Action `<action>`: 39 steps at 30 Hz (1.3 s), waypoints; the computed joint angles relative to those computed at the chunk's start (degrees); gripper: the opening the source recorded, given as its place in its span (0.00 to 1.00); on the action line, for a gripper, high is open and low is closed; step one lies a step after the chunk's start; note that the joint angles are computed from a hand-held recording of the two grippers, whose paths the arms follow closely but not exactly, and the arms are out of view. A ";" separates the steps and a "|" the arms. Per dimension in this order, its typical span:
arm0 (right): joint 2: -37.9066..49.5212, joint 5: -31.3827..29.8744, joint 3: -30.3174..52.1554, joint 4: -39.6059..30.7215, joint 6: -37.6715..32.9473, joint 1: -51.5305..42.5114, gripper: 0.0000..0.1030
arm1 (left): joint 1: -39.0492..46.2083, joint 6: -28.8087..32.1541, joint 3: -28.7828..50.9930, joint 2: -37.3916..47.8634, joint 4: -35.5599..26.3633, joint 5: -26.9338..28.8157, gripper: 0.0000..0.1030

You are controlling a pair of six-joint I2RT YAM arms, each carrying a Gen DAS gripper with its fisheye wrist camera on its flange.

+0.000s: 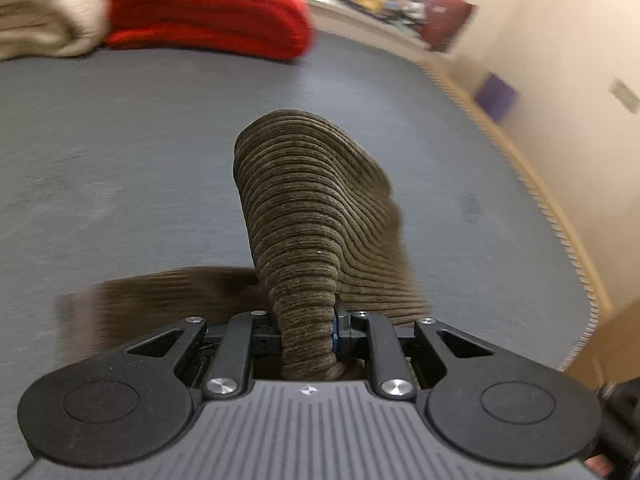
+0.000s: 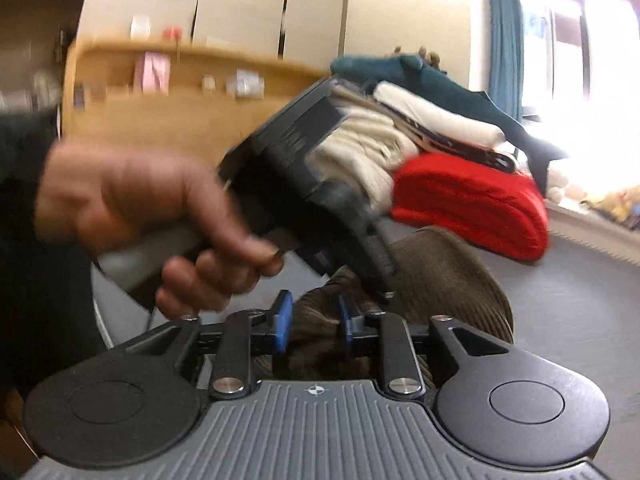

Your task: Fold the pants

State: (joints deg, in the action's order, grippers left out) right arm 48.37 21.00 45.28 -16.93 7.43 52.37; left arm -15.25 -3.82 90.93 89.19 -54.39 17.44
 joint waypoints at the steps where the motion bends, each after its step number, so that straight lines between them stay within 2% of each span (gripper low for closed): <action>1: 0.76 -1.34 0.08 0.40 1.56 -1.51 0.37 | 2.09 1.56 0.07 -0.12 -0.91 -1.09 0.18; 2: 1.85 -2.70 0.36 0.33 3.20 -3.21 0.37 | 4.46 2.68 0.08 -0.15 -1.67 -1.68 0.18; 5: 6.07 -1.34 2.57 -2.23 6.77 -6.35 0.38 | 11.64 4.80 -0.27 0.63 -3.44 -0.07 0.20; 6: 9.09 0.08 4.63 -5.26 8.12 -7.26 0.40 | 13.11 5.24 -0.38 1.13 -3.79 0.29 0.24; 7: 12.00 -0.46 6.40 -8.27 9.58 -8.45 0.43 | 14.85 4.70 -0.92 1.47 -3.51 -0.01 0.35; 9: 18.02 -5.49 9.25 -13.36 12.11 -11.04 0.44 | 17.64 3.40 -1.49 1.52 -2.41 -2.04 0.41; 10: 21.65 -5.88 11.38 -17.09 12.84 -11.21 0.44 | 18.19 2.99 -1.80 1.15 -1.49 -4.28 0.42; 12: 25.75 -6.35 13.11 -20.11 12.93 -10.93 0.44 | 18.84 3.02 -1.76 0.35 -0.92 -6.02 0.42; 15: 29.62 -3.81 15.64 -22.18 11.72 -8.98 0.46 | 18.43 3.54 -0.40 0.50 -2.76 -1.72 0.42; 18: 32.50 -3.84 18.86 -24.29 12.08 -9.18 0.46 | 15.24 7.04 -1.05 0.08 -3.43 -1.49 0.42; 21: 33.88 -4.44 20.47 -25.56 12.80 -9.64 0.46 | 11.66 10.95 -3.83 -0.72 -4.56 -2.00 0.42; 23: 32.47 -5.28 20.53 -24.69 14.23 -11.14 0.46 | 8.11 14.25 -3.83 1.49 -8.66 -7.97 0.41; 24: 30.63 -3.90 19.71 -22.08 15.92 -11.61 0.44 | 6.47 16.31 -5.02 1.46 -9.70 -10.75 0.41; 26: 27.89 -0.27 18.71 -17.39 17.91 -12.58 0.44 | 3.28 19.64 -8.32 -1.01 -7.41 -15.59 0.41; 27: 27.05 1.35 18.49 -15.02 18.11 -13.41 0.44 | 2.47 19.92 -8.79 -1.79 -6.63 -16.26 0.41; 29: 27.52 2.69 18.92 -12.59 18.28 -15.19 0.46 | 3.11 20.21 -8.43 -2.96 -6.88 -13.05 0.41; 33: 34.47 -1.67 23.04 -11.44 20.35 -19.57 0.46 | 2.37 23.08 -8.42 -3.91 -8.74 -10.88 0.41; 36: 41.44 -3.11 27.91 -12.06 16.88 -20.50 0.45 | -0.07 26.98 -12.07 -4.73 -9.34 -15.11 0.41; 37: 44.97 -2.54 30.85 -14.08 14.99 -20.53 0.43 | -1.12 28.23 -13.70 -5.81 -8.55 -16.59 0.40; 39: 51.68 -2.05 37.12 -20.05 14.18 -21.14 0.43 | -1.51 28.62 -14.10 -6.72 -7.81 -15.70 0.40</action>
State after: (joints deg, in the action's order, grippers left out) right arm 100.05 18.95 82.40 -36.98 21.61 31.23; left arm -16.76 24.80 76.83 82.46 -62.20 1.74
